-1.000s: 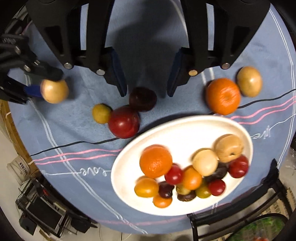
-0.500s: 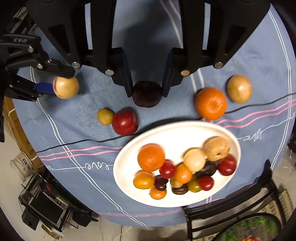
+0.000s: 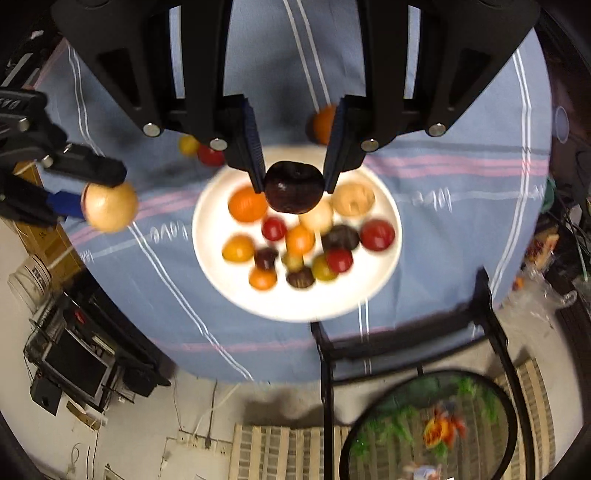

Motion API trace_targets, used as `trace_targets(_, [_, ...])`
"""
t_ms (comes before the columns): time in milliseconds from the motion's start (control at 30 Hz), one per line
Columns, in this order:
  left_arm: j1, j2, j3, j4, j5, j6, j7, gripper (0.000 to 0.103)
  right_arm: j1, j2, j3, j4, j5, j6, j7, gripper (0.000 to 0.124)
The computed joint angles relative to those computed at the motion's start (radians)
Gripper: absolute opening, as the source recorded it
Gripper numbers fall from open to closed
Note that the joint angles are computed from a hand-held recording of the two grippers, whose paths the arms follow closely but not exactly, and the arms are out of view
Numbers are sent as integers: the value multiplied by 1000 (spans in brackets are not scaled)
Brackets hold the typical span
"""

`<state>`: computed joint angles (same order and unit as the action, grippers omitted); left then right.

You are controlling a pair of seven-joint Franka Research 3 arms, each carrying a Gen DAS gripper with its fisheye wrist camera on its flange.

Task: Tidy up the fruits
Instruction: 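Carry both fruits over the plate and open both tools to release them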

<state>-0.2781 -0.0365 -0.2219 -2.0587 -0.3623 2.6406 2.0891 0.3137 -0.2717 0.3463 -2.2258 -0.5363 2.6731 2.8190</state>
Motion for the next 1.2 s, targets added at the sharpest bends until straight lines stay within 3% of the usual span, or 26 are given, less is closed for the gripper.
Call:
trace_targets(200, [2,114,-27,138,157,10,-139,33,-32,74,-45,97,-50,24,-50,42])
trace_targets(533, [12,253,-53,267,317,-26,-263,33,19,220,-158,184,43,24,-185,42])
trace_targets(833, [14,325,-63,329,398,-49,-313,33,63,322,-233,252,126,51,-288,42])
trace_targets(1100, [12,354,-70,356,422,-60,-324,33,82,356,-259,283,201,41,-373,43])
trace_targets(1167, [10,357,-69,358,430,-63,-330,44,86,368,-265,297,220,23,-384,43])
trace_targets(1200, [7,353,-66,351,438,-49,-339,55,90,371,-268,299,221,18,-381,44])
